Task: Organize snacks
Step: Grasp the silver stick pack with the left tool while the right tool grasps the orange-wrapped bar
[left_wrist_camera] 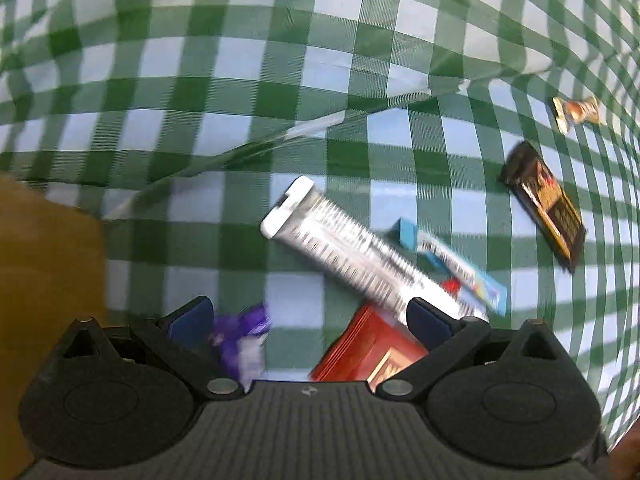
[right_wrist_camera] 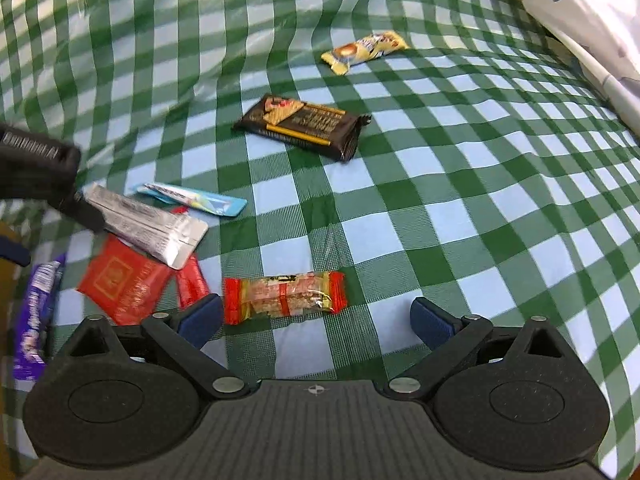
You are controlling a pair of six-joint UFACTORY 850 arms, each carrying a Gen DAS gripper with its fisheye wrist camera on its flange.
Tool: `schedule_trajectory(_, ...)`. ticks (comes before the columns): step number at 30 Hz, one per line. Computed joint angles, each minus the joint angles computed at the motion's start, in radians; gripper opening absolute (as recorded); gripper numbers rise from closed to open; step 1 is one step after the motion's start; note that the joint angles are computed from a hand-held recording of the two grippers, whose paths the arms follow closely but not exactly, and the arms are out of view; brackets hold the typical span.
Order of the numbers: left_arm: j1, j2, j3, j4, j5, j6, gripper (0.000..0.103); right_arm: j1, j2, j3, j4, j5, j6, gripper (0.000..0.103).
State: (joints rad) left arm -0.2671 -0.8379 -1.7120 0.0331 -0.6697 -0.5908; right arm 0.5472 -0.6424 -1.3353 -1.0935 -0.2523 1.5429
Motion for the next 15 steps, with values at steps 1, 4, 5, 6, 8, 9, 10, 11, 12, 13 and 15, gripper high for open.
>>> schedule_trajectory(1,0.002,-0.018,-0.022,-0.007,-0.006,-0.001,0.103,0.000,-0.012,-0.012,0.007,-0.004,-0.009,0.101)
schedule_trajectory(4,-0.003,-0.056,-0.073,0.053,-0.004,-0.079,0.103,0.010,-0.040,-0.035,-0.084,-0.030,0.058,0.103)
schedule_trajectory(5,-0.006,-0.064,-0.085,0.080,-0.001,-0.107,0.103,0.013,-0.045,-0.036,-0.121,-0.037,0.079,0.103)
schedule_trajectory(6,-0.011,-0.075,-0.104,0.097,-0.017,-0.123,0.103,0.017,-0.048,-0.035,-0.175,-0.040,0.124,0.103)
schedule_trajectory(8,-0.018,-0.081,-0.116,0.114,-0.019,-0.140,0.103,0.018,-0.048,-0.028,-0.246,-0.041,0.193,0.103)
schedule_trajectory(9,-0.019,-0.086,-0.125,0.108,-0.021,-0.128,0.103,0.018,-0.047,-0.024,-0.275,-0.042,0.223,0.103)
schedule_trajectory(10,-0.020,-0.090,-0.134,0.107,-0.023,-0.126,0.103,0.019,-0.045,-0.020,-0.297,-0.043,0.247,0.103)
schedule_trajectory(11,-0.019,-0.088,-0.134,0.099,-0.017,-0.124,0.101,0.021,-0.043,-0.015,-0.322,-0.044,0.272,0.102)
schedule_trajectory(12,-0.021,-0.087,-0.136,0.108,-0.014,-0.126,0.096,0.020,-0.041,-0.012,-0.336,-0.044,0.287,0.100)
schedule_trajectory(13,-0.028,-0.083,-0.133,0.150,-0.011,-0.147,0.087,0.021,-0.037,-0.005,-0.367,-0.045,0.317,0.093)
schedule_trajectory(15,-0.038,-0.068,-0.120,0.178,0.008,-0.136,0.046,0.026,-0.022,0.019,-0.484,-0.048,0.419,0.074)
